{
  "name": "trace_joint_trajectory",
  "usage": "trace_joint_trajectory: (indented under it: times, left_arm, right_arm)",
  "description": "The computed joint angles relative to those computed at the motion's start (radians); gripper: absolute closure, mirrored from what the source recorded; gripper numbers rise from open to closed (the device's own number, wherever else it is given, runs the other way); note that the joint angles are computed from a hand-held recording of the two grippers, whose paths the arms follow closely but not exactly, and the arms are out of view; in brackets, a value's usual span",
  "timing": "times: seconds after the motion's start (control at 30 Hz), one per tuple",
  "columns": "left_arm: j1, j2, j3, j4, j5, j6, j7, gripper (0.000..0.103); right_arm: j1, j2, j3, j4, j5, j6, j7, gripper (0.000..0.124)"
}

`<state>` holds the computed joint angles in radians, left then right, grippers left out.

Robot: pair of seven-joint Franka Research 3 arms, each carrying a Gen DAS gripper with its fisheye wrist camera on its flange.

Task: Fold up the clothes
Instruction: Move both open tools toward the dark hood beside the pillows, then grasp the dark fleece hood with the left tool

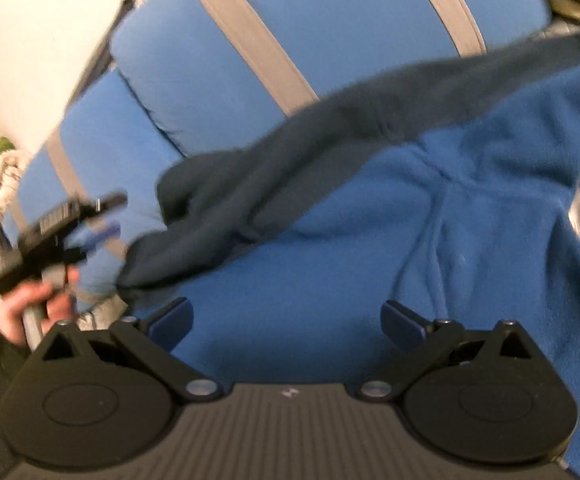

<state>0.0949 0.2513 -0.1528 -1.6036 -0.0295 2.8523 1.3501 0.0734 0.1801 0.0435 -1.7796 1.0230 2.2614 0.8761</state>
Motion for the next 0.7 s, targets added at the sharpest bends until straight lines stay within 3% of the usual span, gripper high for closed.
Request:
trace_joint_trajectory:
  times: [0.13, 0.23, 0.27, 0.3, 0.53, 0.7]
  left_arm:
    - [-0.05, 0.113, 0.028, 0.14, 0.078, -0.02, -0.069, 0.026]
    - [-0.076, 0.186, 0.031, 0.27, 0.127, -0.172, -0.09, 0.029]
    - [-0.089, 0.201, 0.035, 0.305, 0.146, -0.232, -0.096, 0.068]
    - [-0.101, 0.205, 0.04, 0.313, 0.164, -0.259, -0.098, 0.084]
    - [-0.16, -0.072, 0.033, -0.042, 0.317, -0.188, -0.13, 0.087]
    - [-0.207, -0.265, -0.001, -0.255, 0.435, -0.263, -0.281, 0.087]
  right_arm:
    - [0.006, 0.013, 0.002, -0.001, -0.019, 0.048, -0.027, 0.021]
    - [0.0, 0.024, 0.008, 0.009, 0.007, 0.063, -0.049, 0.021]
    - [-0.002, 0.027, 0.01, 0.011, 0.017, 0.071, -0.061, 0.021]
    - [-0.002, 0.029, 0.011, 0.012, 0.021, 0.086, -0.07, 0.021]
    - [-0.011, 0.04, 0.013, 0.021, 0.077, 0.195, -0.055, 0.021]
    - [-0.033, 0.044, 0.023, 0.032, 0.144, 0.189, -0.091, 0.021]
